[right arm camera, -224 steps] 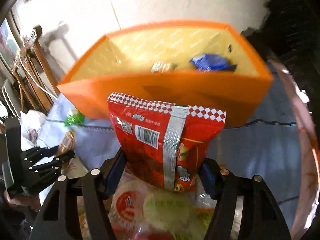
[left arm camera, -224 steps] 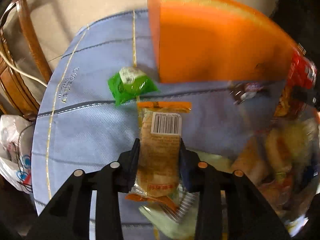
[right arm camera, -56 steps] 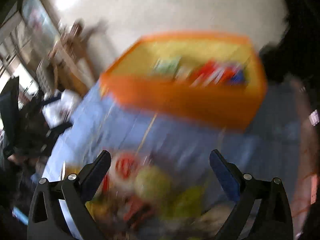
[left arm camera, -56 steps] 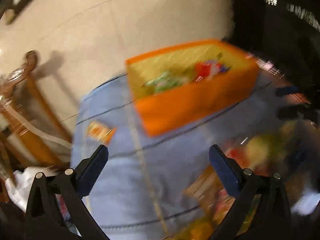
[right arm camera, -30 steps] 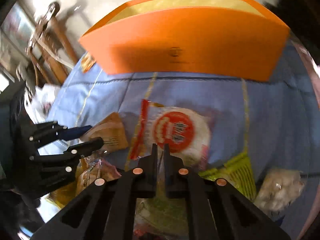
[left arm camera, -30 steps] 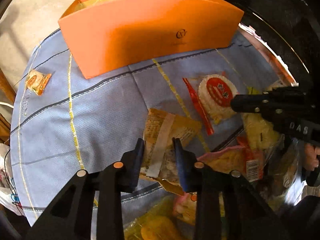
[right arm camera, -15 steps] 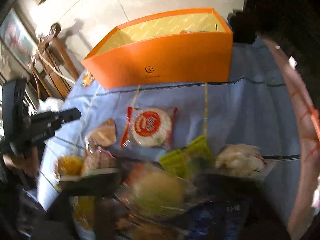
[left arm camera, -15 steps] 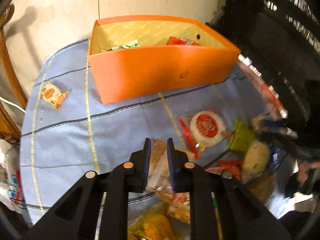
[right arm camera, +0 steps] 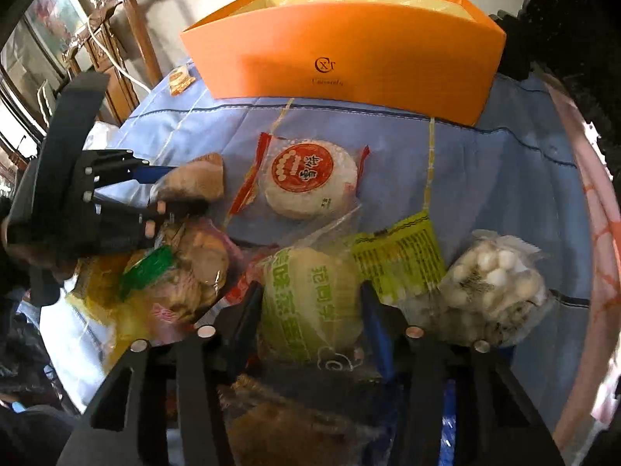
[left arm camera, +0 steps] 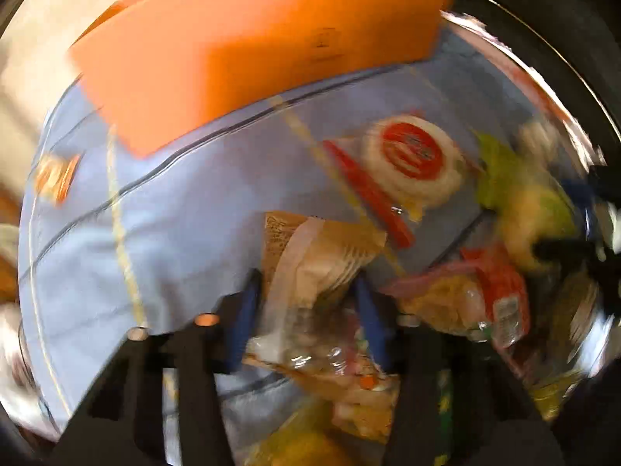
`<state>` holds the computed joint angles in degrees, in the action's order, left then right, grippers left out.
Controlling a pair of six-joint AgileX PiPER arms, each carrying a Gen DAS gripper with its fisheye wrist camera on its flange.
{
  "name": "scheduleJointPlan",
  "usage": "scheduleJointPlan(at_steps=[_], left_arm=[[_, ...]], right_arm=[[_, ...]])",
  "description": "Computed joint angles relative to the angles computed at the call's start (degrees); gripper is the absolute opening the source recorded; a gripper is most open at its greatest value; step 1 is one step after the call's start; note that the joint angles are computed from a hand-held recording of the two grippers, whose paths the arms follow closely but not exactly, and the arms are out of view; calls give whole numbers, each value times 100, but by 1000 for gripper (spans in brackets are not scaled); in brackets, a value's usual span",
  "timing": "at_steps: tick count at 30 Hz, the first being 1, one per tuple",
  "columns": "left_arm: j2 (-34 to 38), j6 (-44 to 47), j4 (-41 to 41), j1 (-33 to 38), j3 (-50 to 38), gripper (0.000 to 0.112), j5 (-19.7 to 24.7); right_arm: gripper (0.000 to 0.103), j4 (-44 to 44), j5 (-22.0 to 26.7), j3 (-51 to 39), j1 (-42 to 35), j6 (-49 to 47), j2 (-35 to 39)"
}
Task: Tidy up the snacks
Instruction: 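Grasp the brown-paper pastry with the left gripper while the right grasps the green bun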
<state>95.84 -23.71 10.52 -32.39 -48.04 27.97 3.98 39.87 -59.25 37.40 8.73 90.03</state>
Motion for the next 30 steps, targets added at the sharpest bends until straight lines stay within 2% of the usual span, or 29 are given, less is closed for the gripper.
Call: scheduleJointPlan(at_steps=[3,5,9,12,13,14,16,17,19,20,22,26,27,28,29,30], left_arm=[[-155,-337,421,-210,-88,38,611],[-354,-597,467,-248,-18,38,735],[-1262,-482,-364,135,69,38,595],[-1583,-1104,260,56,-383,38,1002],[-1637,-1126,391,95,-681,38,1227],[-1686,-1017,292,205,-812,38,1239],[-1765,-869,-277,603,-1073,38,870],[-1704,-974,-289,705,-1283,38,891],[-1323,-1536,370,679,-2016,38,1428],[-971,-1896,776,622,-2539,38,1860],[-512,-2066,939,644,-3215,38,2193],[21,-1898,743,827,-3947,38,2326],[158,-1884,781,837,-4091,38,2402],[221,-1908,834,854,-4127,40,2383],[313,-2140,1103,781,-4202,72,2397],[338,-2587,1601,680,-4079,99,2321]], right_arm=[[48,232,180,-1,-135,-14,-326],[48,461,298,-69,-291,-113,-560],[48,855,445,-470,-615,-426,-731],[48,1052,386,-887,-904,-577,-708],[48,1080,335,-1073,-998,-581,-641],[48,1115,285,-1228,-1067,-608,-568],[48,1221,154,-1682,-1246,-670,-318],[48,1360,149,-1953,-1356,-731,-140],[48,1480,23,-2619,-1490,-639,306],[48,1404,45,-3008,-1520,-468,570],[48,1559,419,-4114,-1634,-314,1316],[48,627,1214,-6063,-1463,432,2511],[49,561,1548,-6636,-1453,440,2840],[50,502,1916,-7209,-1452,391,3177],[76,316,2304,-7782,-1416,433,3494],[99,-98,2595,-8188,-1312,578,3720]])
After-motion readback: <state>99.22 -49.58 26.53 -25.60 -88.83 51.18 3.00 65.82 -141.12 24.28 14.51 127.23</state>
